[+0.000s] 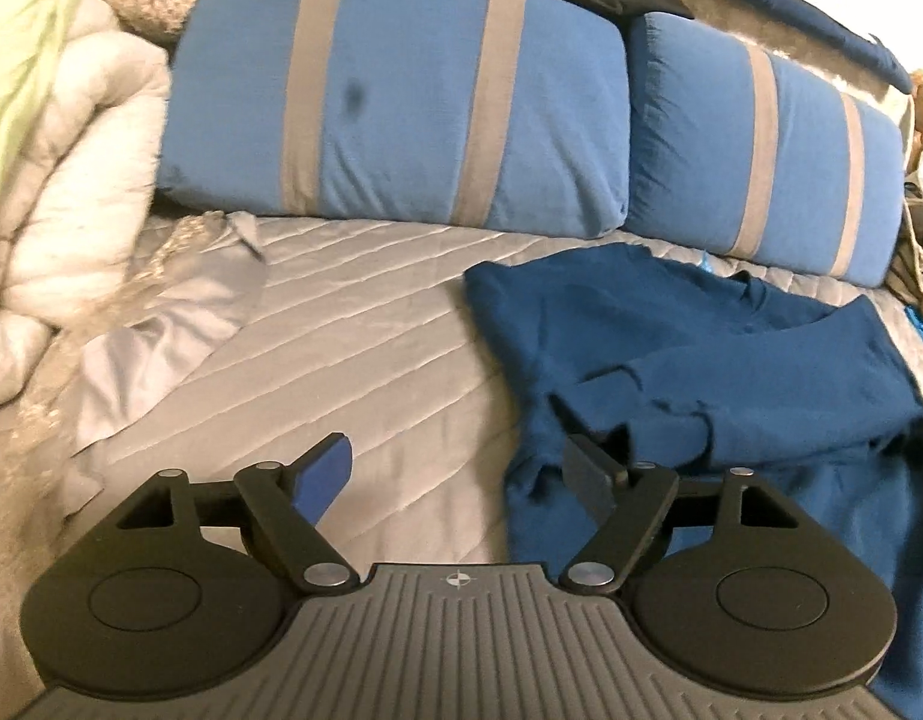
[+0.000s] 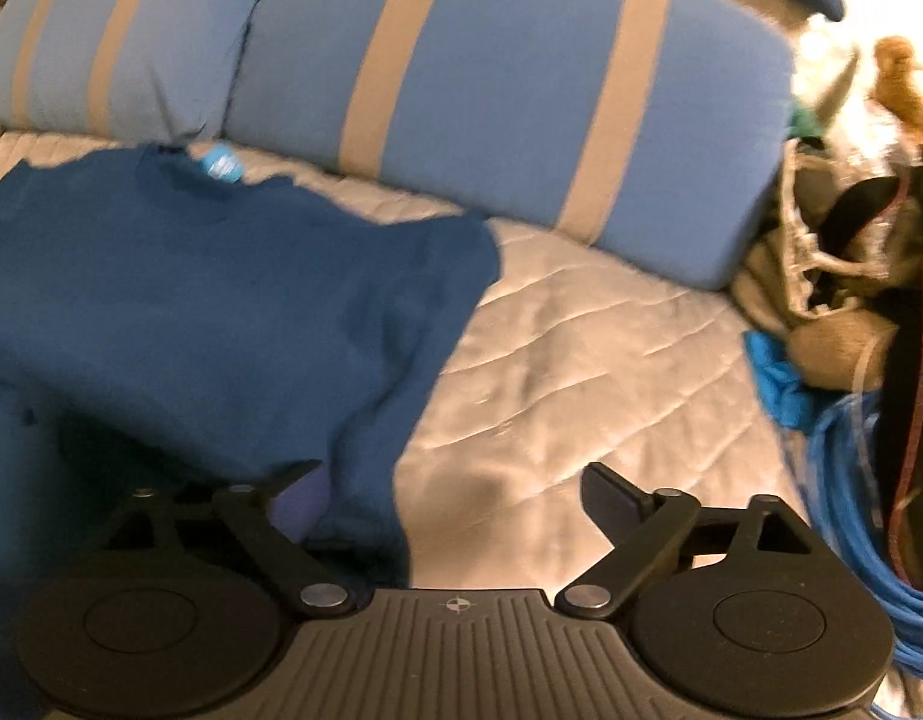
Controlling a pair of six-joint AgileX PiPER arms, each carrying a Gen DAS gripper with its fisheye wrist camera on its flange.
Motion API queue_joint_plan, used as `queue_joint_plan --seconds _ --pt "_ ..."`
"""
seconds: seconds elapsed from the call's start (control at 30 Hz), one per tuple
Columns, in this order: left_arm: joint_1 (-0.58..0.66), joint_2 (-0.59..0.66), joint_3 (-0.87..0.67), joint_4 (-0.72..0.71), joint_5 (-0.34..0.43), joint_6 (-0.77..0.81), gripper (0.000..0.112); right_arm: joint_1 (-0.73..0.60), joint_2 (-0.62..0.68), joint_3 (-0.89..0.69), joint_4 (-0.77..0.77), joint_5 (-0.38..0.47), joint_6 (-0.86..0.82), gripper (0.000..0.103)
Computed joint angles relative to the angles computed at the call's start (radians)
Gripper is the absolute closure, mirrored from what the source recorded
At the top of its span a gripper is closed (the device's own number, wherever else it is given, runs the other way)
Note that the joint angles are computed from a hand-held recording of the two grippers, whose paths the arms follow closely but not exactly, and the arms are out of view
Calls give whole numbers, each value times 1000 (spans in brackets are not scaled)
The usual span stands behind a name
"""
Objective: Fold clothes
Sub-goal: 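Move both grippers toward the sweatshirt hem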
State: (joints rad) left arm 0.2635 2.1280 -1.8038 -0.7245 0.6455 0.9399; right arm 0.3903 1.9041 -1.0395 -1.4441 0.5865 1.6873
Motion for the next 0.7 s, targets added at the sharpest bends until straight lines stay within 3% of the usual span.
queue_joint_plan --seconds 0.1,0.23,0.37,0.57,0.7 --pt "40 -36 53 -42 32 38 35 25 -77 74 -50 43 70 0" --pt "114 -92 144 -153 91 158 35 11 -235 213 -76 -1 153 0" --pt "208 -121 184 -268 249 278 35 13 -393 316 -22 -14 136 0" --pt "307 -140 232 -324 435 295 35 27 -615 415 115 -8 83 0" --pt "351 -122 230 -289 564 256 35 67 -734 454 197 39 48 0"
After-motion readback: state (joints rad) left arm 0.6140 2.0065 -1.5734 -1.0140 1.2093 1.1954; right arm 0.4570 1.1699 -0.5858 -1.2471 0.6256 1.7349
